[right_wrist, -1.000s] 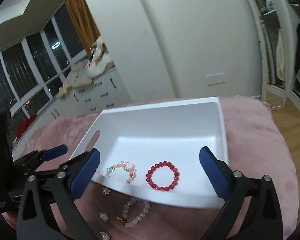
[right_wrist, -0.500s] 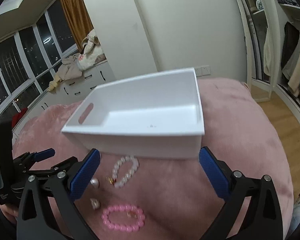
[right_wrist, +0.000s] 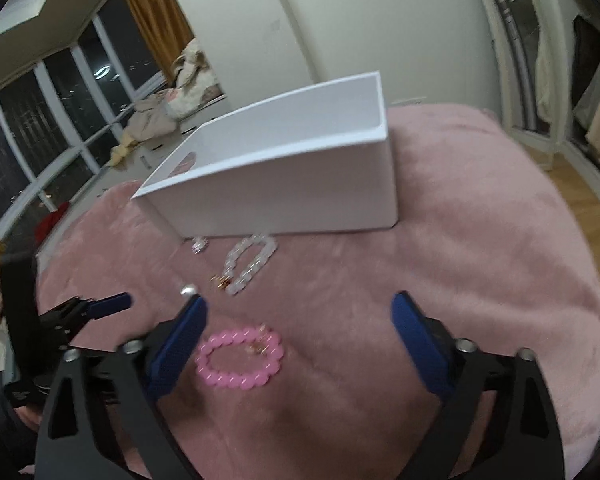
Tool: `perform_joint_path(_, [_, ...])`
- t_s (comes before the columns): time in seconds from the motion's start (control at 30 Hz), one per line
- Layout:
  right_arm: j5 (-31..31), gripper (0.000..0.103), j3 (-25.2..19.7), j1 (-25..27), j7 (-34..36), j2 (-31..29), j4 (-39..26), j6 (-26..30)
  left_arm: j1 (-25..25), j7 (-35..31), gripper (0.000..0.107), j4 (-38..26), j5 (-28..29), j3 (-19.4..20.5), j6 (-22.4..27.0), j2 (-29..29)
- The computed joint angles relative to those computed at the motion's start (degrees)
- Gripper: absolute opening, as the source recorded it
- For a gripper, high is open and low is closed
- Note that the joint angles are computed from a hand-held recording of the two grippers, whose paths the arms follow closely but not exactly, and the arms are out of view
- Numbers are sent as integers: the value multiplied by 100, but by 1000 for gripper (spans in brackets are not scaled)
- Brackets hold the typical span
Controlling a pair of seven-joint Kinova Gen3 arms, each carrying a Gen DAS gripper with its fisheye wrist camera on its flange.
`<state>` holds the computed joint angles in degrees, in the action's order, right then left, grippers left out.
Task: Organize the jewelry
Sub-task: 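Grasp the silver pendant with the left tool while the right tool grasps the pink bead bracelet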
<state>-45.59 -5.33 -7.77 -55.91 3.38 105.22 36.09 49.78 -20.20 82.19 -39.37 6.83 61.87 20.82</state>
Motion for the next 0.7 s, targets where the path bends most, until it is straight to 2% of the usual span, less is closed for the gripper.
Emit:
perform_joint_path(0.07, [101, 60, -5, -11, -7, 91, -97, 214, -8, -1, 93, 57, 15, 17, -113, 18])
perform_joint_path(0.2, [114, 56, -84, -8, 129, 243, -193, 517, 15, -29, 90, 105, -20, -2, -285, 83])
perform_joint_path(0.27, [327, 55, -116, -69, 4, 316, -278, 596, -4, -93, 82, 81, 47, 1, -320, 131])
perform_joint_path(0.37, [599, 53, -123, -162, -202, 507, -483, 833, -2, -157, 79, 40, 162, -23, -324, 212])
perform_joint_path(0.5, [725, 40, -271, -102, -147, 699, -649, 1125, -5, -105, 76, 101, 241, -78, -451, 212])
perform_joint_path(0.53, [687, 32, -297, -66, -65, 742, -691, 1233, -10, -89, 73, 112, 260, -84, -487, 213])
perform_joint_path(0.67, [858, 16, -320, -133, -111, 724, -725, 1253, -34, -83, 54, 183, 354, -77, -645, 200])
perform_joint_path(0.7, [828, 16, -318, -119, -121, 705, -710, 1226, -31, -89, 52, 183, 361, -78, -680, 208])
